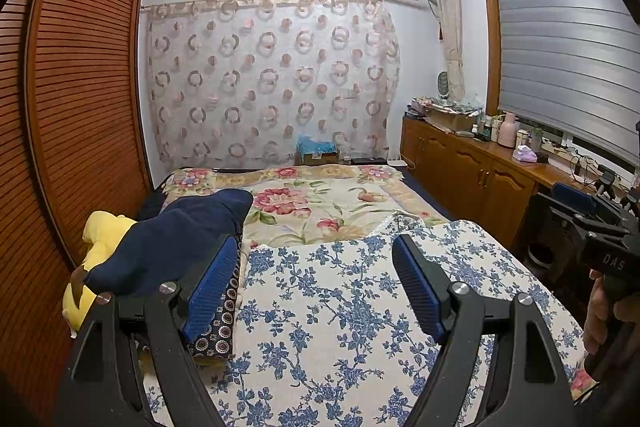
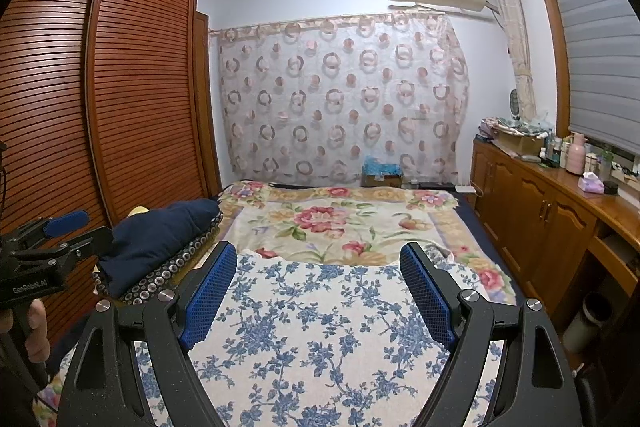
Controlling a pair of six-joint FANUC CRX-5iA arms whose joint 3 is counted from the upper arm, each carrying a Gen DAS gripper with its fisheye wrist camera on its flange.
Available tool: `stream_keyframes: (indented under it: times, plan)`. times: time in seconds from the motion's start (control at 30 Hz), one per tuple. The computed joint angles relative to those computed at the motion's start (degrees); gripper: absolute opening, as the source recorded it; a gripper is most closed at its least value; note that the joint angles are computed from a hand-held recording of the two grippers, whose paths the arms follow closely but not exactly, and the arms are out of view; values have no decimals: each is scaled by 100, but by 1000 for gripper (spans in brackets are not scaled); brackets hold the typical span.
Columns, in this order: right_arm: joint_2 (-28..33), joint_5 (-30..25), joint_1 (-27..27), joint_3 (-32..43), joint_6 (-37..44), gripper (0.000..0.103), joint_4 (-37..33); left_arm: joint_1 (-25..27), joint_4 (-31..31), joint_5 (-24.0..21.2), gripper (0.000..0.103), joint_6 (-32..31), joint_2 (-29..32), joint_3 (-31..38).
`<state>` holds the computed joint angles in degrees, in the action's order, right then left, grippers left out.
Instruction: Fold small clothes
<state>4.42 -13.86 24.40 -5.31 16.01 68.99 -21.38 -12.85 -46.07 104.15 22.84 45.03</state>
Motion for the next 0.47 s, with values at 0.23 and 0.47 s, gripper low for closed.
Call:
stream_keyframes:
  times: [0.23, 0.47]
  plan:
    - [-4, -34, 21, 17, 119, 85, -123, -4, -1, 8, 81, 1, -2, -9]
    - [-10, -61, 39, 40, 224, 85, -230, 8, 18, 31, 81, -1, -19, -47]
